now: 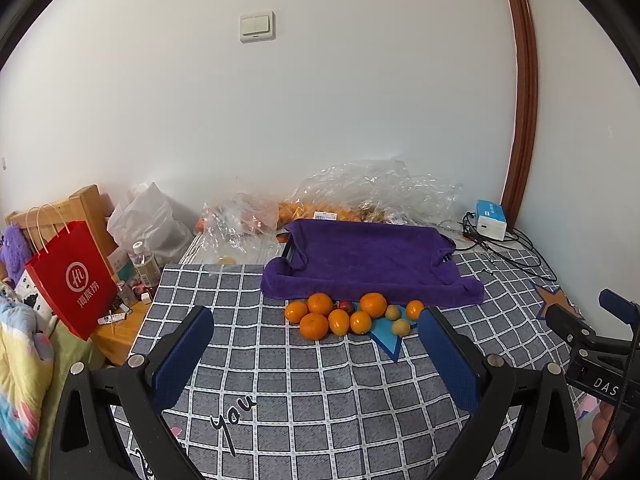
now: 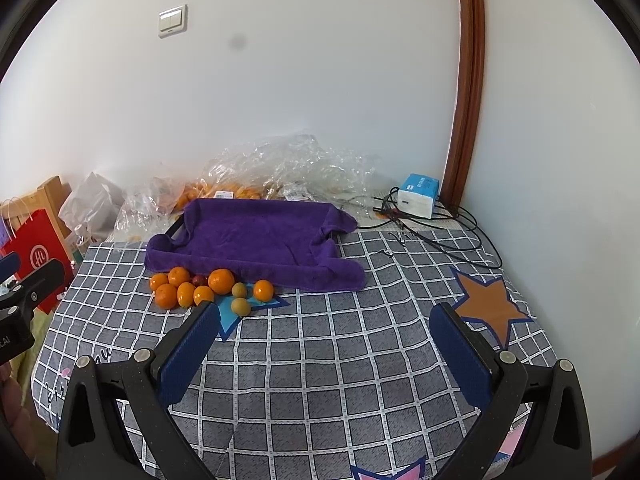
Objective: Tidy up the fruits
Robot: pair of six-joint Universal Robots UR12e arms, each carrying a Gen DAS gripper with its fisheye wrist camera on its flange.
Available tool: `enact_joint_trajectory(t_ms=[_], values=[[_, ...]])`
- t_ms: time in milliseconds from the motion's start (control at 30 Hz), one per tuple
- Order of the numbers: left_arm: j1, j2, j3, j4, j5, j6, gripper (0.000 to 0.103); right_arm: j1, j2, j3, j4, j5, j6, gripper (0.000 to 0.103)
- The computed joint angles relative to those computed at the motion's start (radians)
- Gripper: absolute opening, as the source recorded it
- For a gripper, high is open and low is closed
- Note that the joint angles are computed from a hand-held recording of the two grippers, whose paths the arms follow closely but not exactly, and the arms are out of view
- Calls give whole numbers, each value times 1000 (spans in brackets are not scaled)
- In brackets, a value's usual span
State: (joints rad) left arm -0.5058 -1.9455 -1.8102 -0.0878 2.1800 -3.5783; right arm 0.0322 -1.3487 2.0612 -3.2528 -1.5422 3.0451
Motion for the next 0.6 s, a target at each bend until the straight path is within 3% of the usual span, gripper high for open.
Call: enact_joint_trajectory(t_ms=[600], values=[[-4, -3, -4, 9, 3, -2, 103, 5, 3, 2, 2, -5, 0, 103]])
